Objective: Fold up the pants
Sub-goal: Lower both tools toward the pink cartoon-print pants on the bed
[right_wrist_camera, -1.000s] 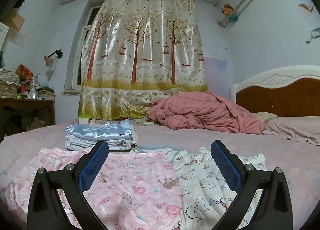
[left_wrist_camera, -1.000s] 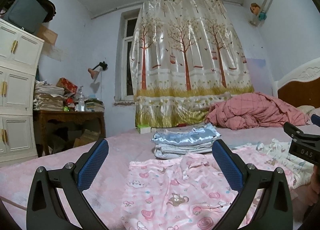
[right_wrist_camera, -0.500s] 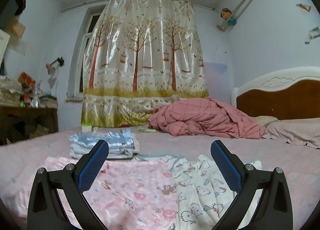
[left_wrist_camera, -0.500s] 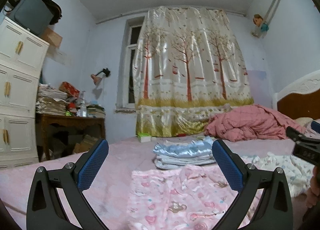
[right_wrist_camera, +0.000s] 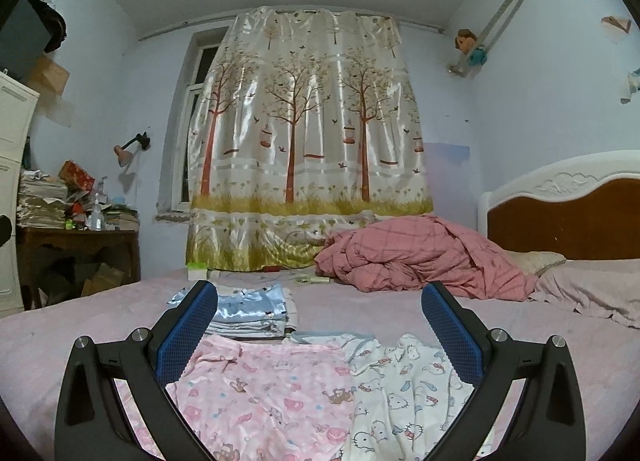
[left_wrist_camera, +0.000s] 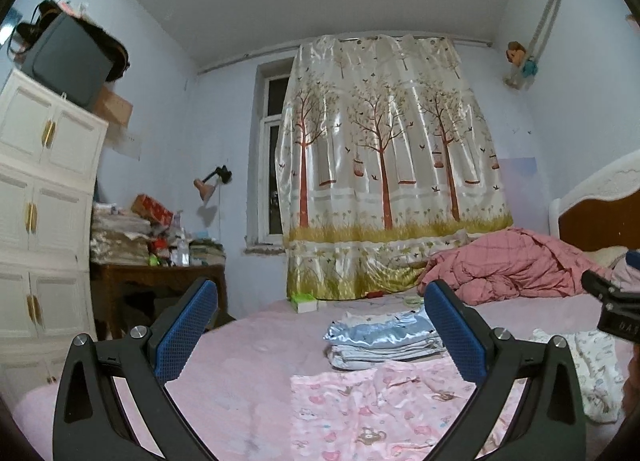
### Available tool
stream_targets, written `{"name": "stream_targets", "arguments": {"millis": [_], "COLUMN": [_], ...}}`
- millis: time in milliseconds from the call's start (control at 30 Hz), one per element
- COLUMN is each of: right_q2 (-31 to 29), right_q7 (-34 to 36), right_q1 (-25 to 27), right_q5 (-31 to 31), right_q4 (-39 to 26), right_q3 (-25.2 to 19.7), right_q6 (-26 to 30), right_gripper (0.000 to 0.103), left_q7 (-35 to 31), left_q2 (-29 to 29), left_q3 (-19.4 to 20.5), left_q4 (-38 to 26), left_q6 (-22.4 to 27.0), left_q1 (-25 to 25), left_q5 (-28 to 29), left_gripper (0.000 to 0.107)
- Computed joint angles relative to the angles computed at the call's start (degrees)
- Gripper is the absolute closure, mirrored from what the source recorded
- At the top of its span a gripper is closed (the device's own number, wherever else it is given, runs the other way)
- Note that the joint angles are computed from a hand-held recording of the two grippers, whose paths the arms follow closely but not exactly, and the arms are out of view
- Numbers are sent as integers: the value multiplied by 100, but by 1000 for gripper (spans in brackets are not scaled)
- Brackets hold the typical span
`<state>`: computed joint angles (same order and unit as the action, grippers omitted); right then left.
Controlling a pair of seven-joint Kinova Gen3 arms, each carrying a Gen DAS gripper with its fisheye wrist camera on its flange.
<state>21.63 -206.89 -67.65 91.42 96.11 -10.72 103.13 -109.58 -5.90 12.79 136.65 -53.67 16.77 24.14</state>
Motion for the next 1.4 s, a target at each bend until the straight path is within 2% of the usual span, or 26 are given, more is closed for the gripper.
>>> {"name": "stream_targets", "arguments": {"millis": [133, 267, 367, 567, 633, 767, 833, 900, 967, 1067, 1167, 1267, 1333, 1400], "right_q2": [-80, -138, -156, -365, -445, -560, -614, -704, -810, -936, -1108, -1191, -1223, -1189], "right_q7": [148, -251, -362, -776, -913, -995, -930, -899, -906, -840, -792, -306, -119, 227], "right_q1": [-70, 125, 392, 719, 828, 1002, 1034, 839, 649, 686, 1328, 2124, 2655, 3086], "right_q5": [-4, -53, -171, -582, -682, -836, -942, -1090, -1210, -1427, -1578, -2082, -2332, -2670], "right_q4": [72, 267, 331, 569, 665, 780, 796, 828, 895, 949, 1047, 899, 894, 834], "right_q3": [-58, -365, -572, -655, -697, -759, -684, -290, 87, 361, -31, -529, -909, -1150], "right_q6": [111, 192, 92, -342, -530, -795, -986, -1356, -1739, -2431, -3131, -3830, -4296, -4739], "right_gripper": [1, 1, 1, 1, 1, 1, 1, 1, 2, 8, 15, 27, 31, 37], "left_q7": [-156, -272, -478, -1135, -1302, -1150, -1031, -949, -543, 156, 855, 1493, 1948, 2410], "left_q2": [26, 105, 243, 570, 587, 629, 680, 694, 709, 783, 926, 1142, 1260, 1369], "left_q3": [18, 19, 31, 27, -42, -270, -27, 285, 574, 1079, 1726, 2509, 3029, 3250], "left_q4": [48, 16, 29, -130, -232, -467, -607, -731, -827, -1049, -1310, -1595, -1756, -1947], "left_q6": [-37, 159, 151, 428, 733, 1665, 2131, 2597, 3063, 3762, 4461, 5160, 5626, 6092], "left_q1": [-3, 30, 143, 326, 336, 173, -298, -829, -1359, -2156, -2952, -3748, -4258, -4451], "left_q5": [70, 183, 375, 899, 1101, 1121, 1066, 1028, 672, 34, -654, -1353, -1809, -2229], "left_gripper": [5, 5, 5, 5, 5, 5, 5, 8, 9, 11, 19, 25, 29, 33]}}
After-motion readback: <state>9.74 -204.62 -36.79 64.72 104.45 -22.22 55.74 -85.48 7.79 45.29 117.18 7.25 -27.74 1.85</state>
